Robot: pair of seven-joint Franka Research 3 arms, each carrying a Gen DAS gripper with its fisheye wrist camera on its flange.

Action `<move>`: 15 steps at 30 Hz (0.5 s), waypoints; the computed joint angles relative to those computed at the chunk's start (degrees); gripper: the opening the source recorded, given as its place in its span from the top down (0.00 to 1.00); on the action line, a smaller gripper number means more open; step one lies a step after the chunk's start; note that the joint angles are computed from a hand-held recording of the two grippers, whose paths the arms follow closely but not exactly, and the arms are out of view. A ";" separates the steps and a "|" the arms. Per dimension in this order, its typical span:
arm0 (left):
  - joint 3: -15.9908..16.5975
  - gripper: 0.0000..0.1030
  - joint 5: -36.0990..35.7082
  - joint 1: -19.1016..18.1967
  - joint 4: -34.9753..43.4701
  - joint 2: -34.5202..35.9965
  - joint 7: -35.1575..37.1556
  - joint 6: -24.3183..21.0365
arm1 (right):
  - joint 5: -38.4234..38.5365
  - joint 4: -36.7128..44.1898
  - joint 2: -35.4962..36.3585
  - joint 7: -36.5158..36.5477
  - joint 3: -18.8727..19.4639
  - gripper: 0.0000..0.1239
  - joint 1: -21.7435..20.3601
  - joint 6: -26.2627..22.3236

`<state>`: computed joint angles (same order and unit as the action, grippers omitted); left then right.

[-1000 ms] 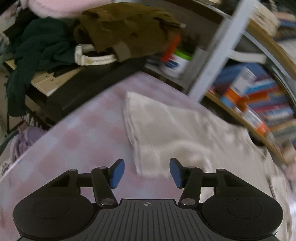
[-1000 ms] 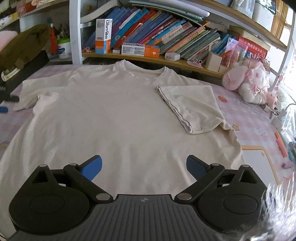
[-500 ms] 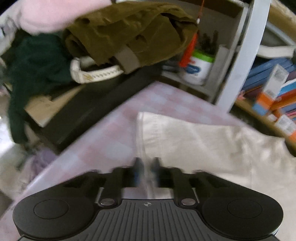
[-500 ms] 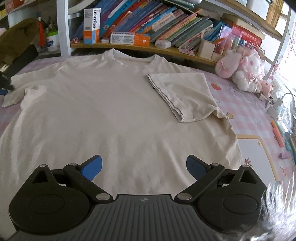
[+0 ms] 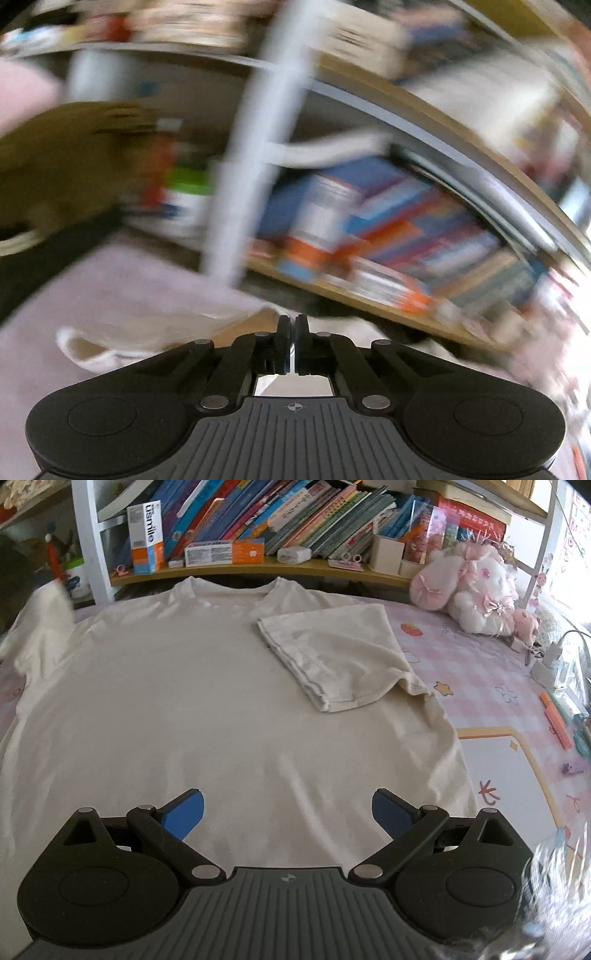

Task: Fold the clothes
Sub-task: 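Grasp the other sleeve with the left tool and fold it onto the shirt body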

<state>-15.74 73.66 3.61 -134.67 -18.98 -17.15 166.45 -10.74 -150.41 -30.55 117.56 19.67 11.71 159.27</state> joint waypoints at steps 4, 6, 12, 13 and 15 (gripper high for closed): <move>1.11 0.73 -15.15 -7.69 5.83 11.38 21.49 1.99 | 1.71 -1.21 -0.69 -2.79 -2.78 0.21 1.26 -0.21; 2.10 0.57 -29.20 -12.19 7.12 14.32 38.19 -2.09 | 3.09 -1.56 -0.78 -4.32 -4.04 0.21 1.82 -0.75; 0.84 0.56 -25.68 -10.63 0.92 8.05 34.06 -1.07 | 6.00 -2.67 -0.94 -7.62 -5.63 0.21 1.93 -0.40; -0.35 0.56 -21.60 -8.70 0.52 6.69 30.29 -1.77 | 6.56 -2.79 -0.88 -7.89 -5.79 0.21 1.93 -0.51; -0.87 0.56 -18.73 -7.00 1.35 6.01 28.52 -5.34 | 7.56 -2.97 -0.70 -8.37 -6.07 0.21 1.94 -0.61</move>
<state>-16.61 54.93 -3.39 -133.32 -12.97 11.37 161.11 -3.17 -153.38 -31.25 109.18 13.60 13.65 158.66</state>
